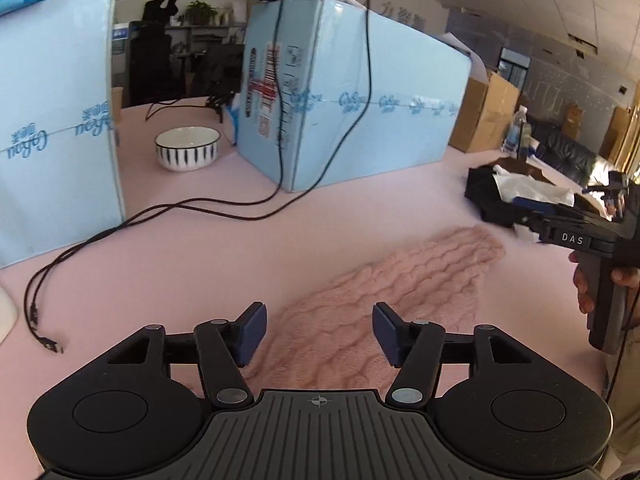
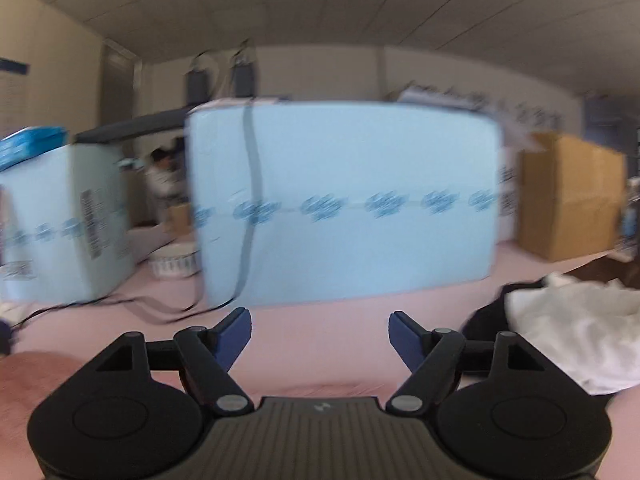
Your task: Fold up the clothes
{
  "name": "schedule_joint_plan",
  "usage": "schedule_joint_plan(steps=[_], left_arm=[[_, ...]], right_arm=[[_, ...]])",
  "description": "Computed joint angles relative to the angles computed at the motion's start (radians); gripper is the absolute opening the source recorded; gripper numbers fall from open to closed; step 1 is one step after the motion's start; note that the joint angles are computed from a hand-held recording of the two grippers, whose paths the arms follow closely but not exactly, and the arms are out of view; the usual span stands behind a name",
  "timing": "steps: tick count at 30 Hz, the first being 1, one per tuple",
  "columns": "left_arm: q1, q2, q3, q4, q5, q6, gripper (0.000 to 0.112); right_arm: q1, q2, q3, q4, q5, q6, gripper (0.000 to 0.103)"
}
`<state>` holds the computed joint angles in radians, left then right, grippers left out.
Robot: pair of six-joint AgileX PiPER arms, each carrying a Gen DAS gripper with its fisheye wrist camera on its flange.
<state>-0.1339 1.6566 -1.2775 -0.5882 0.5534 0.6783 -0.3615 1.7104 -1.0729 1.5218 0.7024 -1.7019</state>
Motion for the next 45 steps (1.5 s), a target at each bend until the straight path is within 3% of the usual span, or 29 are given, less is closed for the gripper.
schedule_joint_plan(steps=[2,4,5,7,8,9,11,13,15,18,20,22,26,29,32,37,38,40,41,42,43,45], left_arm=[[-0.051,0.063,-0.025,0.185,-0.027,-0.133,0.062],[-0.045,0.112,-0.054,0.235,-0.023,-0.212,0.062],[-0.022,0.119,-0.066,0.200,-0.010,-0.217,0.062],[0.058,0.119,-0.093,0.040,0.051,-0.160,0.062],[0.097,0.112,-0.098,-0.034,0.075,-0.133,0.062],[0.130,0.094,-0.088,-0.098,0.078,-0.108,0.062],[0.184,0.029,-0.035,-0.202,0.043,-0.093,0.063],[0.232,-0.036,0.026,-0.332,0.063,-0.011,0.066],[0.254,-0.059,0.055,-0.397,0.135,0.041,0.070],[0.234,-0.058,0.095,-0.400,0.216,0.035,0.071],[0.209,-0.025,0.104,-0.402,0.230,0.036,0.073],[0.190,0.000,0.114,-0.414,0.187,0.047,0.073],[0.204,0.042,0.106,-0.474,0.195,0.104,0.074],[0.223,0.047,0.104,-0.494,0.222,0.121,0.074],[0.214,0.039,0.118,-0.495,0.207,0.155,0.074],[0.217,0.037,0.139,-0.535,0.200,0.230,0.076],[0.222,0.039,0.141,-0.545,0.206,0.241,0.076],[0.229,0.041,0.142,-0.555,0.215,0.256,0.076],[0.229,0.042,0.142,-0.555,0.216,0.258,0.076],[0.228,0.042,0.142,-0.553,0.215,0.260,0.076],[0.224,0.041,0.142,-0.548,0.210,0.258,0.076],[0.216,0.036,0.144,-0.536,0.199,0.251,0.077]], right_arm=[[0.038,0.111,-0.124,-0.200,0.056,0.200,0.067],[0.087,0.173,-0.223,-0.369,-0.022,0.400,0.062],[0.099,0.199,-0.255,-0.401,-0.065,0.468,0.055],[0.089,0.210,-0.268,-0.345,-0.122,0.499,0.054],[0.078,0.195,-0.247,-0.257,-0.173,0.461,0.059],[0.068,0.171,-0.217,-0.157,-0.225,0.404,0.069],[0.024,0.118,-0.158,-0.016,-0.249,0.333,0.081],[-0.037,0.078,-0.129,-0.035,-0.186,0.408,0.082],[-0.097,0.067,-0.139,-0.194,-0.066,0.604,0.085],[-0.171,0.095,-0.191,-0.392,0.184,0.860,0.087],[-0.177,0.140,-0.211,-0.415,0.280,0.922,0.087],[-0.150,0.156,-0.202,-0.402,0.238,0.963,0.088],[-0.078,0.190,-0.187,-0.226,0.096,0.897,0.093],[-0.025,0.243,-0.216,-0.095,0.028,0.790,0.103],[0.031,0.264,-0.253,-0.063,-0.084,0.796,0.103],[0.064,0.333,-0.325,0.037,-0.158,0.690,0.103],[0.071,0.334,-0.329,0.028,-0.177,0.671,0.098],[0.111,0.325,-0.330,-0.040,-0.283,0.663,0.065],[0.121,0.326,-0.327,-0.048,-0.322,0.657,0.026],[0.132,0.327,-0.321,-0.045,-0.360,0.640,0.018],[0.134,0.329,-0.319,-0.041,-0.378,0.626,0.018],[0.103,0.342,-0.326,-0.015,-0.323,0.652,0.013]])
